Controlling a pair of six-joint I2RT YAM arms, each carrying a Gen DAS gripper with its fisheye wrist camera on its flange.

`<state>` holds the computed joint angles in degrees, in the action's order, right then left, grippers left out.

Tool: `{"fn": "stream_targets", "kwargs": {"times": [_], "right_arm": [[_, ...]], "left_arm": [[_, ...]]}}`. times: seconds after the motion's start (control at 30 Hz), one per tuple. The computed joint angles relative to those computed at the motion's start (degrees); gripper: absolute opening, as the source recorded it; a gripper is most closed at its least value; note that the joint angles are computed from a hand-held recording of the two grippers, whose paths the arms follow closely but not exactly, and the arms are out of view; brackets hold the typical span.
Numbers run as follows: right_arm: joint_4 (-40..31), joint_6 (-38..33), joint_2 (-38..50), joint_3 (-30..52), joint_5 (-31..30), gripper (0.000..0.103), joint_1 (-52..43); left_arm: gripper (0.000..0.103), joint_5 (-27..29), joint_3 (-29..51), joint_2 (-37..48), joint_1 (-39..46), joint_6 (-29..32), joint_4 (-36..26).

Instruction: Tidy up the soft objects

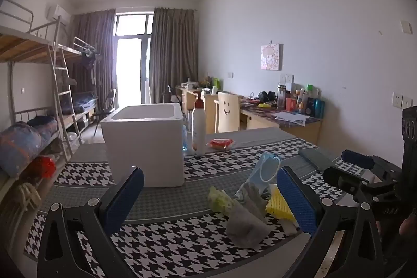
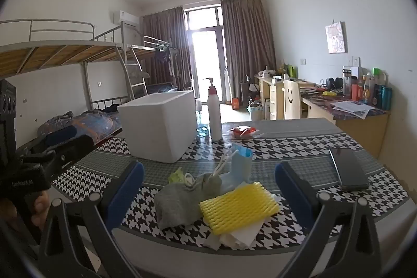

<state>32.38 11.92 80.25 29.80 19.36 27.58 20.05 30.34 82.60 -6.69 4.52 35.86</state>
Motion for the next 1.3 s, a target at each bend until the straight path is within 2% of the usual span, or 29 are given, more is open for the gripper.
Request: {"fn": "stream_targets", "kwargs": {"times": [0.07, 0.37, 0.47, 1.0, 1.3], "right_arm": [[-0.9, 0.18, -0.11, 0.3, -0.25, 0.102, -0.05], [-0.86, 0.31, 0.38, 0.63, -0.04, 0.102, 0.17], [-0.97, 0.25, -0.37, 0.17, -0.33, 0.102, -0.21], [-0.88, 0.2, 0.11, 0.59, 0.4, 0.102, 0.06], [-0.9, 0.18, -0.15, 0.58, 0.73, 0.102, 0.29]], "left_arm": [[0.102, -0.87, 0.17, -0.11, -0.4, -0.5, -0.55], [0.102, 2.28, 0.45, -0.38, 2.22, -0.15, -1.47], [0.102, 0.13, -0.02, 0.36, 0.73, -1.04, 0.78], [0.102, -0.99, 0.83, 0.73, 0.17, -1.31, -0.59], [0.102, -1.83, 0.54, 1.46, -0.1, -1.71, 1.01]]}}
